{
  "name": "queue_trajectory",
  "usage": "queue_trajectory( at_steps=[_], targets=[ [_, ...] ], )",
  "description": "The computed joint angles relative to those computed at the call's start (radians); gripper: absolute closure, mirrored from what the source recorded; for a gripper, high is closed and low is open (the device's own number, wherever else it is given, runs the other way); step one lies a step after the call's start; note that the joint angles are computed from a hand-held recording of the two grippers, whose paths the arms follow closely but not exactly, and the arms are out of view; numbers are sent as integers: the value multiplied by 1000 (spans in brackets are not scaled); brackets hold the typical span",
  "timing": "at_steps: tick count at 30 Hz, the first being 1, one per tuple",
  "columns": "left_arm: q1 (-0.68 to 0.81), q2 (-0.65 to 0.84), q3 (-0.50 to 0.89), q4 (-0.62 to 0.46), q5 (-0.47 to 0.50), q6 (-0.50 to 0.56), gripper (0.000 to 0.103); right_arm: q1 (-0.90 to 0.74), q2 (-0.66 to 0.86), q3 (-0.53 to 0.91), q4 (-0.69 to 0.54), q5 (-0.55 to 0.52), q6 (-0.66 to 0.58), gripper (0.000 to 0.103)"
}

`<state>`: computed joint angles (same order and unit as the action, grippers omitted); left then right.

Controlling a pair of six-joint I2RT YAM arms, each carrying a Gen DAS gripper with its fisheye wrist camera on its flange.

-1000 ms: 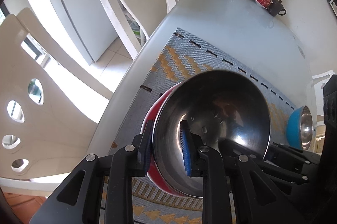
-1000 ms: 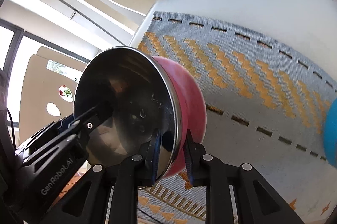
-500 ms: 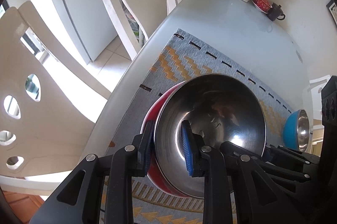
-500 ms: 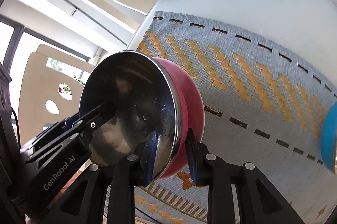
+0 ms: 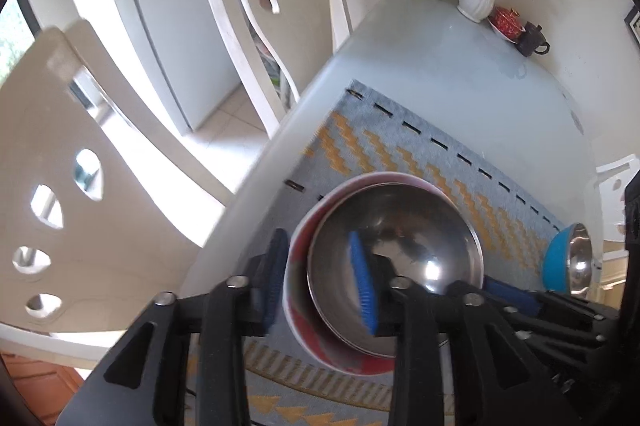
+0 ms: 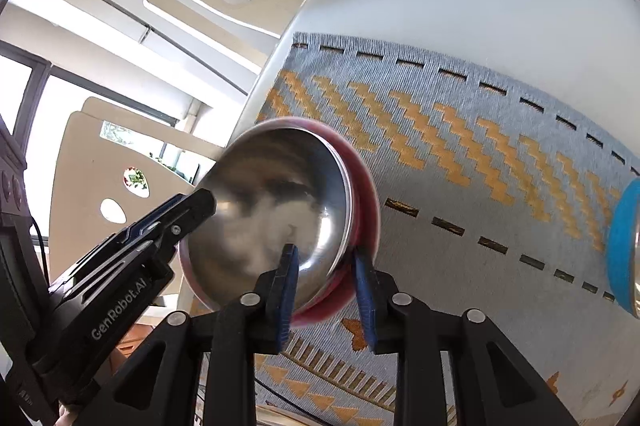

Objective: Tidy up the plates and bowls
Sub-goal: 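Lower the metal bowl into the pink plastic bowl and open the right gripper, then open the left gripper and move both grippers toward the blue-rimmed metal bowl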

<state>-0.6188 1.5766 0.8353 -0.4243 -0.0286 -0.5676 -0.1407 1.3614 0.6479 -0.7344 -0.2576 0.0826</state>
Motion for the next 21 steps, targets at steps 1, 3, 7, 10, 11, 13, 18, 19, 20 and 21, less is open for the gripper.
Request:
queue_trajectory(
  at_steps=[1, 3, 7, 10, 11, 13, 18, 19, 20, 21],
  targets=[
    [7, 3, 1, -4, 9, 7, 72, -6, -4, 0, -5, 0, -4, 74],
    [23, 12, 1, -9, 25, 14, 72, -22, 1, -1, -8, -9, -10, 74],
    [27, 3, -8, -8, 32, 14, 72, -57, -16, -12, -23, -28, -6, 74],
    [16, 6, -1, -17, 23, 16, 72, -53, 13, -7, -38, -33, 0, 74],
    [15, 2, -1, -18, 27, 14, 72, -50, 24, -9, -30, -20, 7, 74],
    [12, -8, -4, -17, 33, 12, 72, -59, 47, -16, -14, -13, 18, 74],
    [0, -29, -2, -36, 16, 11, 72, -132, 79, -22, -7, -69, -2, 74],
    [0, -32, -2, -39, 19, 9, 72, -137, 68, -25, -11, -69, -9, 74],
    [0, -32, -1, -40, 23, 9, 72, -139, 56, -24, -18, -64, -14, 74],
    [-2, -32, 1, -43, 25, 9, 72, -140, 42, -22, -24, -57, -16, 74]
  ],
)
